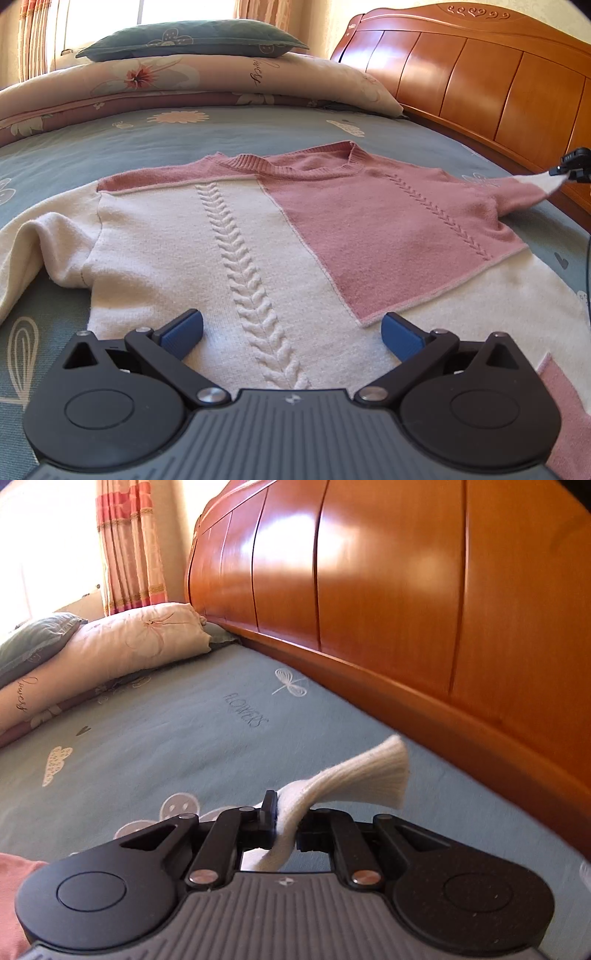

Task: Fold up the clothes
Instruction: 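Grasp the cream cuff with the right gripper and pull it straight, then release the cuff and move the right gripper back over the pink shoulder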

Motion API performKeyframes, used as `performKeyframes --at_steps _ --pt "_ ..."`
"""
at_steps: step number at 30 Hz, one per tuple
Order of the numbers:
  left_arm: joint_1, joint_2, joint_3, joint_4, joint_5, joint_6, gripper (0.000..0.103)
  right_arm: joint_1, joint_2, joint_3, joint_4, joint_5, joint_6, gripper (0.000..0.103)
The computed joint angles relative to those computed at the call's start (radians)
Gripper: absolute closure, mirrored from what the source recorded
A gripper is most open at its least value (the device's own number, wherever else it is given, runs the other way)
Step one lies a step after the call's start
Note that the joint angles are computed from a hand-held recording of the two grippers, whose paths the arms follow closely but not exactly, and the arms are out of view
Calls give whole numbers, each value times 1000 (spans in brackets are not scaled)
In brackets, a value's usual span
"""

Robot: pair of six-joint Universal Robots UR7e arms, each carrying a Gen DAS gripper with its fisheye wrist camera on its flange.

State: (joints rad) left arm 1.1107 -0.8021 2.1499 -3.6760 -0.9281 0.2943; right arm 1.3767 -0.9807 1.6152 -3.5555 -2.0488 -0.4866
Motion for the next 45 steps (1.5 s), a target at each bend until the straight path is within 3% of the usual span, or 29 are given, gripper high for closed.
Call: performKeyframes --at_steps 6,8,9,11,15,18,23,26,33,37,41,45 --pt "-1 3 -3 3 7 4 1 -30 59 -83 49 -36 -61 92" --pt "-1 4 -5 5 9 6 1 -45 73 -91 77 -63 -44 92" --pt "-2 5 -6 5 12 7 1 -53 74 -88 80 -70 -26 89" --pt "-3 7 -7 4 15 10 1 -71 70 -72 75 -69 16 73" --pt "0 4 -5 3 7 6 1 -65 34 -45 88 -113 98 60" --pt "0 4 -4 2 6 6 1 -37 4 -13 81 -164 99 59" --pt "0 5 -6 3 9 9 1 23 -79 74 104 -158 115 57" --pt "-1 6 -6 4 11 11 1 84 -114 126 132 -168 104 51" --pt "-5 6 -4 -3 17 17 1 262 -134 279 224 -253 24 51" --pt "-11 10 -3 -9 32 23 1 333 -121 387 259 -224 15 40" --pt "-15 15 -7 -7 47 31 1 363 -91 465 332 -167 58 40" --pt "-15 15 -7 -5 49 29 1 364 -29 509 287 -102 73 40"
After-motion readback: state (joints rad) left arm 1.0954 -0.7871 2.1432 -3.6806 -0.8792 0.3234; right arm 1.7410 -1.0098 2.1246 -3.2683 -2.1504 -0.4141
